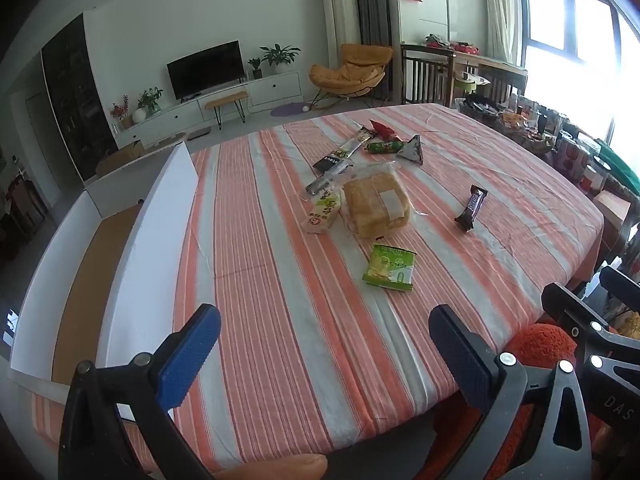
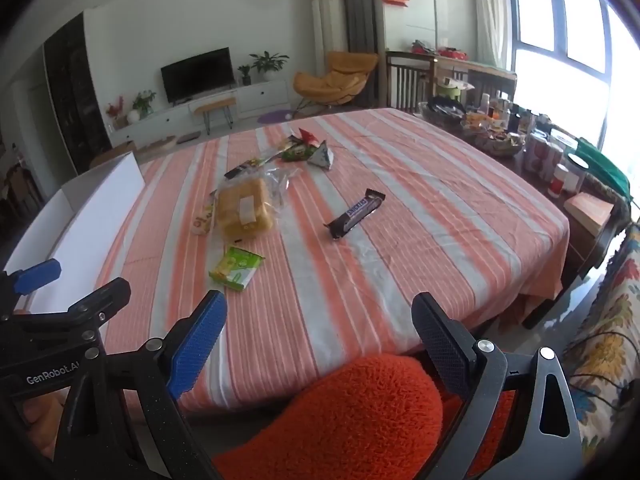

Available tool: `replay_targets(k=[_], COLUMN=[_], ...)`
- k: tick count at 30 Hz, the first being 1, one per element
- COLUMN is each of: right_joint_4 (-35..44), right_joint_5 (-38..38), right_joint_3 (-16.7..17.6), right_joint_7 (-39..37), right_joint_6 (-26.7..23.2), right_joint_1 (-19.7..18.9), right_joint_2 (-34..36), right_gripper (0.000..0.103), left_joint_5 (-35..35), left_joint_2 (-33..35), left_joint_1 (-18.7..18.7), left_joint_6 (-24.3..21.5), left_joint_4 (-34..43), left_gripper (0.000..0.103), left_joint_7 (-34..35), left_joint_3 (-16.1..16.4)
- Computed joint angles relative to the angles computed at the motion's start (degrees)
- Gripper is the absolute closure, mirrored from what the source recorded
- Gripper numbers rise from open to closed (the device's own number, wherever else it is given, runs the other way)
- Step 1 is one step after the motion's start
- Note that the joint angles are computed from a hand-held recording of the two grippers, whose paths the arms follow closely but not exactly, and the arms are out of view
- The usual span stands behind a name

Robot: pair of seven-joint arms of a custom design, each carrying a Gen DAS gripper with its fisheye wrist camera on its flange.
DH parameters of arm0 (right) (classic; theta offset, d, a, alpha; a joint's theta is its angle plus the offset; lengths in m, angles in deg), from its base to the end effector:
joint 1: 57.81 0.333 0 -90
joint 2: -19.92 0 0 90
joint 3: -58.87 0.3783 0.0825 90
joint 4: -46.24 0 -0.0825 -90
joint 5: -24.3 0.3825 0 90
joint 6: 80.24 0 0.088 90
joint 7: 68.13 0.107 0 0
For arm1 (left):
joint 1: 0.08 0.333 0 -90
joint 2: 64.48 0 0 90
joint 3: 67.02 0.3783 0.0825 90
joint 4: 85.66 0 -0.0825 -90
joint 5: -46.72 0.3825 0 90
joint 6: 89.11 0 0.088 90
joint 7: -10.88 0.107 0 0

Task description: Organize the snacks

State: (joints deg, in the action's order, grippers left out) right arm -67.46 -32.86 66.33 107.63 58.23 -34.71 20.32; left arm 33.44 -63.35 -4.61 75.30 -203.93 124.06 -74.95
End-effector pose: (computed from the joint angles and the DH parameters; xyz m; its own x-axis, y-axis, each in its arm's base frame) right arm 0.5131 0.2978 0.5708 -0.3010 -0.9526 -0.0435 -0.5953 0.2233 -0.7718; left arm 0.5896 -0.1164 0.5791 -0.3775 -0.9223 -0.0829 -0.6281 0.3208 -0.7089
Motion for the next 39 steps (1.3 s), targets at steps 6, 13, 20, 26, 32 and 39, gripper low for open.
replay_targets(k=[6, 13, 20, 26, 32, 39], right_joint_4=[-0.24, -0.84, -1.56, -1.63, -1.58, -1.53], right_joint_5=[-0.18, 0.04, -0.20, 0.22, 0.24, 0.24], right_joint_3=[-0.05, -0.18, -0.17, -0.13, -0.12, -0.09], right_joint_7=[0.01, 0.84, 1.43, 0.97, 0.87, 0.87], right_joint_6=[0.40, 0.70, 1.31, 1.73, 1.70, 1.59], right_joint_1=[-0.01, -0.24, -0.72, -0.87, -0.88, -0.85], right_joint_2=[-0.03, -0.43, -0.90, -0.82, -0.81, -0.82], right_gripper=[0.007, 0.007, 0.007, 0.007, 0.007, 0.007], left_joint_5=[-0.17, -0.40, -0.68, -0.38, -0.34, -0.38], left_joint_2=[-0.26, -0.10, -0.08, 0.04, 0.07, -0.01], left_joint_1=[0.13, 0.01, -0.11, -0.07, -0.07, 0.01], left_joint_6=[-0.04, -1.00, -1.55, -1.64, -1.83, -2.12], left_joint_4=[-0.35, -0.23, -0.25, -0.21, -0.11, -0.13], left_gripper=[0.000, 0.000, 0.000, 0.000, 0.000, 0.000], left_joint_7=[-0.04, 0.18, 0.77, 0.57, 0.75, 1.20], left_joint_3=[-0.01, -0.15, -0.18, -0.09, -0.07, -0.05])
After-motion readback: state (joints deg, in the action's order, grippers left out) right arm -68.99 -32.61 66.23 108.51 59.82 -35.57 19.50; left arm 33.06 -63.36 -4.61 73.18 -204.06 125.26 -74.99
